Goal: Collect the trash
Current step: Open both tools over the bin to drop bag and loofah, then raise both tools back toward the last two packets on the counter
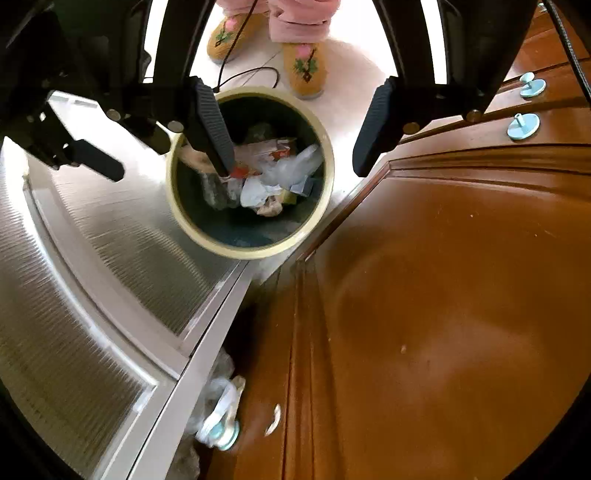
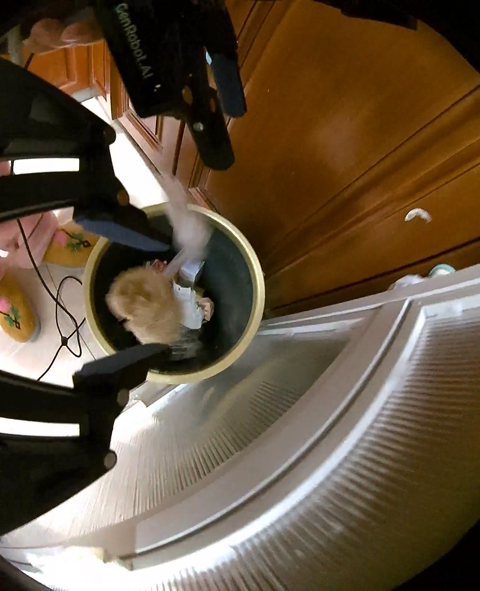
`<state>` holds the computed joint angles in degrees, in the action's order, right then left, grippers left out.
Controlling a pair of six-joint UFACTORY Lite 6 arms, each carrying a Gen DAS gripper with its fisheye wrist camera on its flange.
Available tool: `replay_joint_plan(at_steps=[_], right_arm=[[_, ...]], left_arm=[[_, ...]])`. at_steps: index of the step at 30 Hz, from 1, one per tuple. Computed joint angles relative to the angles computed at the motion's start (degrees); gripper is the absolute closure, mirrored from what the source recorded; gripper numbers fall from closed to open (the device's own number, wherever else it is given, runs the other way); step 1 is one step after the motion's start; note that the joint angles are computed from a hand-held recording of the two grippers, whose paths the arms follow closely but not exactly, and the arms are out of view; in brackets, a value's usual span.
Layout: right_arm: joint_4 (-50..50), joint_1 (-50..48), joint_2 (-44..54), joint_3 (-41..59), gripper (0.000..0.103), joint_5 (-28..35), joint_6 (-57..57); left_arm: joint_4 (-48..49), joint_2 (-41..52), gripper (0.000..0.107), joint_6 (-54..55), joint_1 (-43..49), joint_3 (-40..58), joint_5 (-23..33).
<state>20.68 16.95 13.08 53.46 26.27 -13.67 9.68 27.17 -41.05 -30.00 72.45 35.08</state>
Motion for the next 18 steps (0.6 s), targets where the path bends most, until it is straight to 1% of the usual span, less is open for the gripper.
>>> replay_joint_plan(at_steps=[5, 9, 10, 12, 15, 17, 18], right_arm=[[1.7, -0.1, 0.3, -0.8, 0.046, -0.4, -1.1], [1.7, 0.6, -1.3, -1.7, 0.046, 0.1, -0.1], [1.6, -0.1, -0.2, 0.3, 0.046, 1.2, -0.5], [2.8, -0.4, 0.5, 0.6, 0.046, 1.2, -1.7], [2.5, -0.9, -2.4, -0.2, 0.046, 3.4, -1.1], [1.9, -0.7, -4.1, -0.3, 0.046, 5.0, 0.2], [1.3, -0.9, -5.7, -0.1, 0.046, 6.7, 1.3]], left_arm=[[-0.2, -1.6, 0.042, 1.2, 1.1, -2.4, -0.6], [-0.1, -1.7, 0.042, 0.7, 0.9, -1.2, 0.4], [0.1, -1.6, 0.042, 0.7, 1.0, -1.0, 0.5], [1.0, -1.4, 0.042, -0.1, 0.5, -0.4, 0.9], [1.7, -3.0, 0.042, -0.8, -0.4, 0.4, 3.5], [2.1, -4.6, 0.042, -1.3, -1.1, 1.7, 6.6], [2.3, -5.3, 0.042, -1.6, -1.4, 2.0, 7.6]])
